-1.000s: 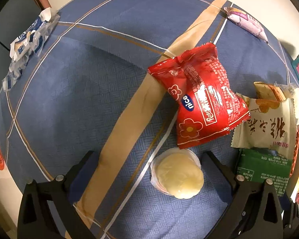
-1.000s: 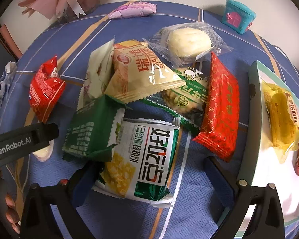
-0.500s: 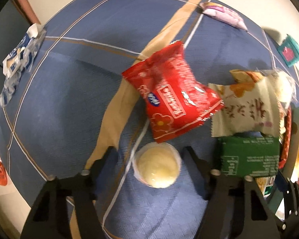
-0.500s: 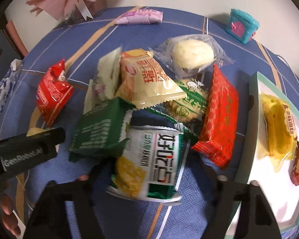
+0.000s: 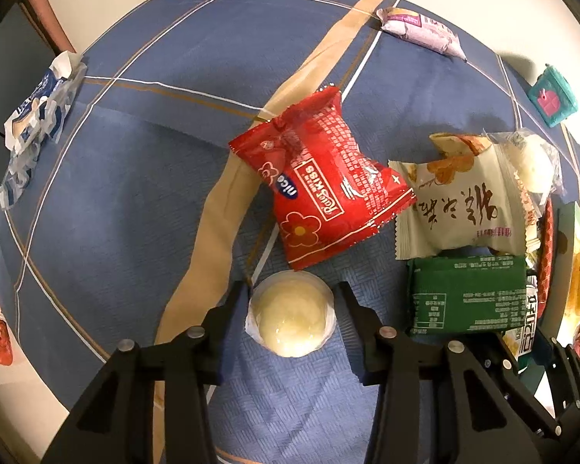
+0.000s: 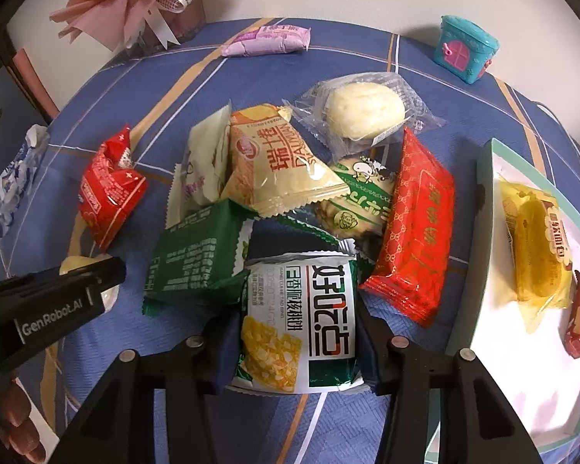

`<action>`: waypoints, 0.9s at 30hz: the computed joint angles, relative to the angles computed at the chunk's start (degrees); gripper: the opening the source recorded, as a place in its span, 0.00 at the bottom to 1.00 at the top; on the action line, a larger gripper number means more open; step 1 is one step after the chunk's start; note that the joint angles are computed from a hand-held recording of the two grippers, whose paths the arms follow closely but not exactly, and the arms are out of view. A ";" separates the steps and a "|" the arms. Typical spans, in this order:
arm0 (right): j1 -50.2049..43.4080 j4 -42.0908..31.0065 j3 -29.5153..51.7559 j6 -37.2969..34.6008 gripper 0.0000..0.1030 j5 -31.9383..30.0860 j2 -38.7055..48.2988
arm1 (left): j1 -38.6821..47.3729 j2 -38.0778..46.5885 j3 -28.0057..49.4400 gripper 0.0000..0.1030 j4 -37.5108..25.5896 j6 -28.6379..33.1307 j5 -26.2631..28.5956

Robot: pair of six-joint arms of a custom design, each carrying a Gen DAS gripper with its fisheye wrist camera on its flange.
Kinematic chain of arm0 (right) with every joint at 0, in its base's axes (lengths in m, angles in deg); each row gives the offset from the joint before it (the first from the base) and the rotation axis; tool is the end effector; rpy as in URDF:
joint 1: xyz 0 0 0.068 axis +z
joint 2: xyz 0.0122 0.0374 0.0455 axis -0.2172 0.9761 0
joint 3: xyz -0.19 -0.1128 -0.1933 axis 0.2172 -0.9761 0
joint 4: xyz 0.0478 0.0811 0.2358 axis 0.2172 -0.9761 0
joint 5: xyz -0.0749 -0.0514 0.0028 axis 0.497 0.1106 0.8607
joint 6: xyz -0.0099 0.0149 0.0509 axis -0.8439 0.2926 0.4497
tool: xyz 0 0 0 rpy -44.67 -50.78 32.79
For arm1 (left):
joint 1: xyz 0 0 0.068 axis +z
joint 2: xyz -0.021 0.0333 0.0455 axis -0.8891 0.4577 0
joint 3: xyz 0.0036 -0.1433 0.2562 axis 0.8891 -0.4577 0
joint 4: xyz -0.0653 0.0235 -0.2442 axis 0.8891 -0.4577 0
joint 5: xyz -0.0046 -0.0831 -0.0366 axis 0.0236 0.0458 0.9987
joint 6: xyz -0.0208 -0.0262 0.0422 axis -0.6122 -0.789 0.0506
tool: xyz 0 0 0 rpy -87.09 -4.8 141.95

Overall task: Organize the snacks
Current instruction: 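Close left gripper on the white cake while right gripper grasps the biscuit pack, then lift the white cake and biscuit pack and carry both toward the tray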

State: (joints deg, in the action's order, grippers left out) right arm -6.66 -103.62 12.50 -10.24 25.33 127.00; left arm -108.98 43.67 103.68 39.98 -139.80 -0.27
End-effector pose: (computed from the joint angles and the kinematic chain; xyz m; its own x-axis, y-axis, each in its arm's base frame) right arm 0.2183 0.0240 0.1392 -0.9331 -0.0243 -0.3588 -0.0524 0.9963 0.0687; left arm 0.2306 -0.2310 0.1477 -0.9613 -0.1618 -0.2230 -0.1674 0.9859 0.0060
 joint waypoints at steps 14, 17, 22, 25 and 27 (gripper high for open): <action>-4.39 -7.91 1.51 -2.41 0.52 -1.38 -8.09 | -0.75 -5.75 -2.18 0.30 2.54 -1.18 1.35; -5.51 -9.19 1.91 -3.07 0.52 -2.40 -9.97 | -1.04 -6.36 -0.76 0.16 1.88 -1.05 0.88; -5.64 -10.21 2.12 -3.59 0.52 -2.19 -11.60 | -1.94 -6.27 -2.30 0.02 4.09 -1.90 -0.04; -6.20 -10.49 1.91 -3.91 0.52 -2.30 -11.62 | -2.07 -6.27 -2.16 0.02 3.50 -2.58 0.40; -7.24 -10.38 2.08 -4.47 0.52 -2.71 -10.80 | -1.78 -5.89 -2.50 0.02 3.88 -3.10 0.92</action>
